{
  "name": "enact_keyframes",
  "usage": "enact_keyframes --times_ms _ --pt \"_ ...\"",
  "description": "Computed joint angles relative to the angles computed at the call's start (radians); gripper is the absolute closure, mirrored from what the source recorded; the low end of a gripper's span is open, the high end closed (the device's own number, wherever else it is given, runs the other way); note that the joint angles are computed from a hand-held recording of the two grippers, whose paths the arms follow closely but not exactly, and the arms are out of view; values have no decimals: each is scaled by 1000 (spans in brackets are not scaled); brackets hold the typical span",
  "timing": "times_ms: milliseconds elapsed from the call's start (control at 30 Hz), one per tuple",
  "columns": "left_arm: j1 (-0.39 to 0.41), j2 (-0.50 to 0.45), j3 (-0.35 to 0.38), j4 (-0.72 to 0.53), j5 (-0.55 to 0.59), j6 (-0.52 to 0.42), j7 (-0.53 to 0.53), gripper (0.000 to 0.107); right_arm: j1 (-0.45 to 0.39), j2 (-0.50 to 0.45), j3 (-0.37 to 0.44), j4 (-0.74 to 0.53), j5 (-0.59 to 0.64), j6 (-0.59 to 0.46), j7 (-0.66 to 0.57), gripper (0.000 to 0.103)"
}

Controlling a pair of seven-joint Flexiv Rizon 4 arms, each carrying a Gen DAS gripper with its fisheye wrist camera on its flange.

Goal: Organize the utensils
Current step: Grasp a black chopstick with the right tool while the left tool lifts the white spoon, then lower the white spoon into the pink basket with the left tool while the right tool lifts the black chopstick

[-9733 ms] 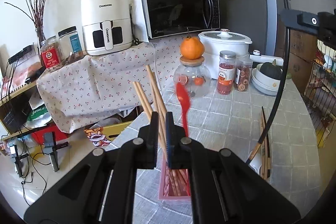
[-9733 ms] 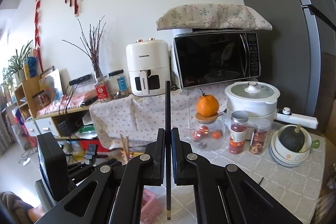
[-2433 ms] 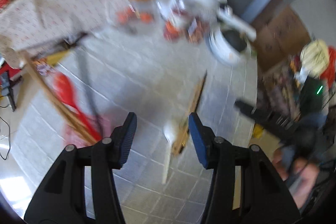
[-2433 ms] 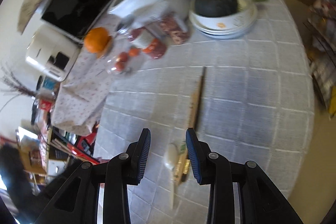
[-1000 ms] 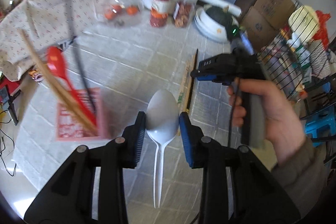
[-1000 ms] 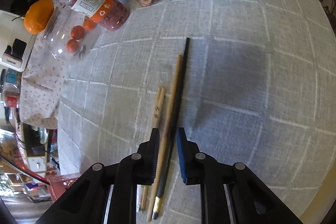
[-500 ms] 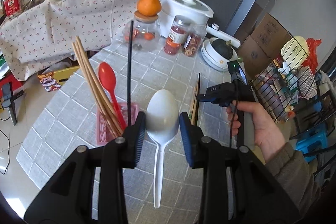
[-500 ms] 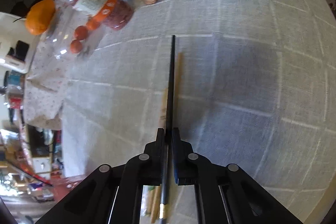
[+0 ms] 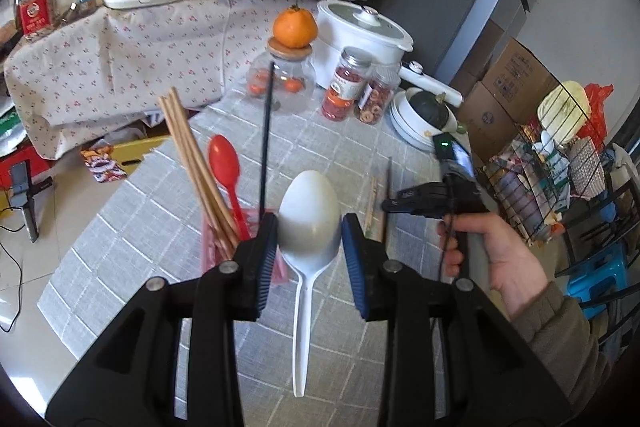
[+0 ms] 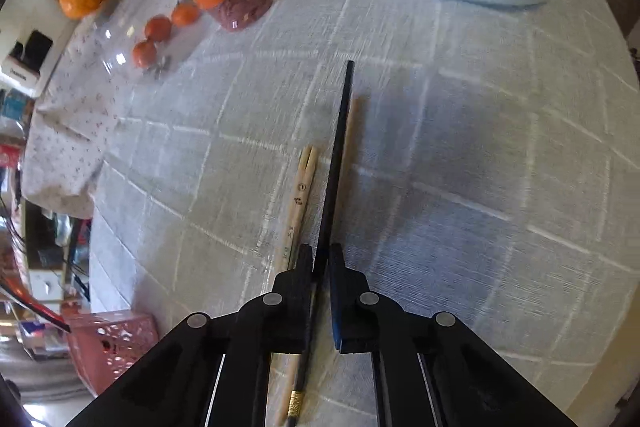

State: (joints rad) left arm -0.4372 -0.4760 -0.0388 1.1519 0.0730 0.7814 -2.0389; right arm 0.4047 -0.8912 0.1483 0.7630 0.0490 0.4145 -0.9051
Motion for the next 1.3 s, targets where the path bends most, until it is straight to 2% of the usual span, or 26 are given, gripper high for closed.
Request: enact_keyframes --times_ms 167,333,500,667,833,1067,1167,1300 --pt "10 22 13 38 9 55 -30 72 -4 86 4 105 -6 95 -37 97" --pt "8 26 33 49 43 90 -84 72 9 107 -4 128 -36 115 -52 97" --pt "-2 25 70 52 114 164 -173 72 57 163 -19 200 -113 271 -114 97" --pt "-18 5 119 67 191 311 -310 72 128 212 -56 284 -262 419 -153 98" --pt "-110 -35 259 27 404 385 -514 72 152 247 -51 348 -326 540 -179 97" --pt "-154 -67 304 -12 552 336 -612 72 157 270 -17 387 -329 691 -228 97" --pt "-125 -65 242 -11 518 252 -530 72 160 276 -4 396 -325 717 -250 97" --pt "-91 -39 198 20 459 220 -523 72 173 277 0 417 -325 788 -261 97"
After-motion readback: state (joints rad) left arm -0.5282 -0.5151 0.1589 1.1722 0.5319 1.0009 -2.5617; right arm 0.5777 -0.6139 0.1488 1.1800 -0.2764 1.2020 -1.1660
